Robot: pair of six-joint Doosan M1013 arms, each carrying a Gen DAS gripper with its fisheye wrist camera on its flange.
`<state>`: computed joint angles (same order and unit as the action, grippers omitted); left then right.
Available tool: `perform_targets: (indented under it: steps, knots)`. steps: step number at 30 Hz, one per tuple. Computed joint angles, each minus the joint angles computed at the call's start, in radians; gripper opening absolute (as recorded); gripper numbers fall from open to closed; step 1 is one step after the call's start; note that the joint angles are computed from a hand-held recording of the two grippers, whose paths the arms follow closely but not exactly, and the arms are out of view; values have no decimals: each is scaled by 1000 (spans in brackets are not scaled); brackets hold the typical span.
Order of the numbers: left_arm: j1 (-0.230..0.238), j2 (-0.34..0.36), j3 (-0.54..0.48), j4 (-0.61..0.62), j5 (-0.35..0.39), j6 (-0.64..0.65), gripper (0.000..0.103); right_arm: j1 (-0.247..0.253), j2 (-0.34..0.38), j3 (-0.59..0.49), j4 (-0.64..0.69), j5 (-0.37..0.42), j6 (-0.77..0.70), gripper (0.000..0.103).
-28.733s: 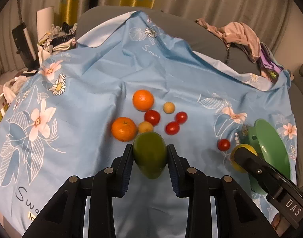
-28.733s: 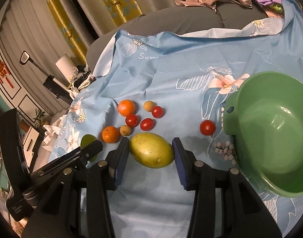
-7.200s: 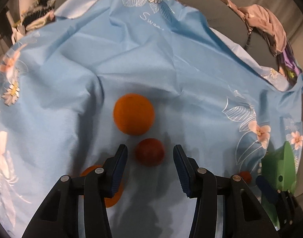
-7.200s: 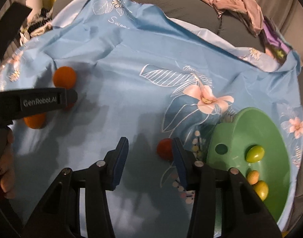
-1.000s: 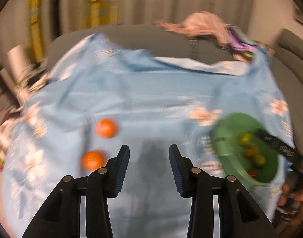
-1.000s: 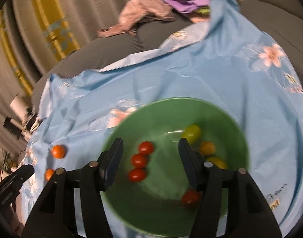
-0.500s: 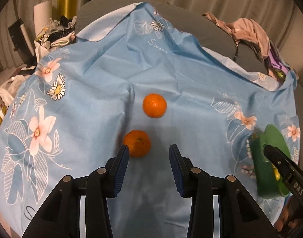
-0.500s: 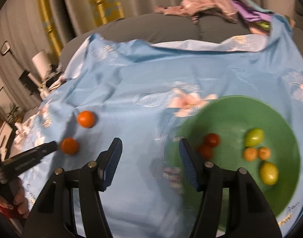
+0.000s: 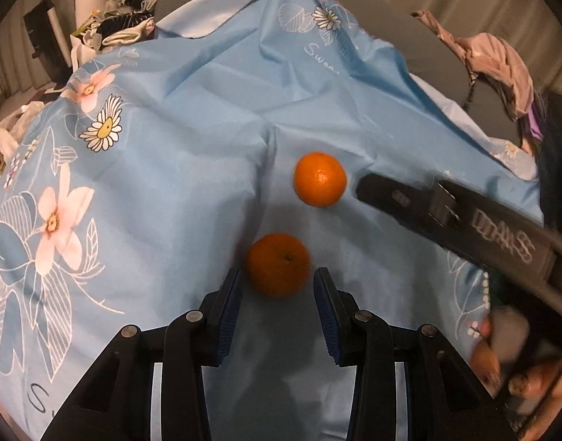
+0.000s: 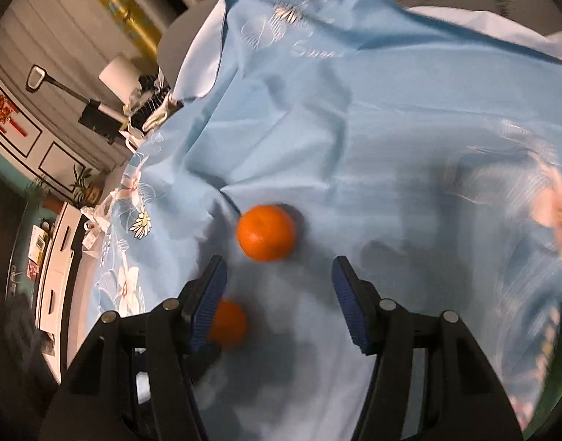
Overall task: Organize fruits
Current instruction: 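Grasp an orange mandarin with the right tool while the left tool reaches another mandarin, then grasp the other mandarin with the left tool while the right tool holds its mandarin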
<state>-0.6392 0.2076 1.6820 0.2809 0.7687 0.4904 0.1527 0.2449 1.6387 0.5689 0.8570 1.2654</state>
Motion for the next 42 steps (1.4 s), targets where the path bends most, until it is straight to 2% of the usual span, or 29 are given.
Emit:
perform_targets:
  steps: [4,6,7,9,13,18,19,21,22,28,33,38,39,42]
  knots:
    - [16,12,-6,-48,-5,39,40,27,44,-45,-58,9,29,59]
    - [14,16,-8,-19,-9,28,40,38,62,-54,-71,12,30,55]
    - [15,17,-10,-21,-6,29,40,40,66,-56,-76,10,31,49]
    - [14,18,-11,-12,-5,22,40,39,72,-52,-46,7,-2,47]
    - [11,19,-9,11,-15,8,37,19,70,-45,1,24,9,46]
    - [6,19,-10,44,-18,-16,34,-4,14,-7,-46,2,46,46]
    - [4,17,-9,46,-21,-19,31,-11,1,2,-43,-2,44,46]
    - [1,5,1,70,-49,-41,17,-22,-29,20,-46,-14,39,46]
    - [-3,-1,5,89,-60,-55,4,-26,-44,29,-54,-22,44,46]
    - [12,-10,15,33,-84,-22,4,-53,-133,101,-65,-65,54,46]
    - [44,-44,47,-85,-177,21,4,-83,-198,183,-18,-91,22,46]
    - [35,-42,34,-78,-136,32,5,-90,-202,198,-10,-108,33,46]
    - [31,-43,34,-62,-133,22,6,-92,-205,201,-4,-109,27,46]
    - [28,-37,28,-72,-133,32,22,-101,-207,205,36,-96,-2,46]
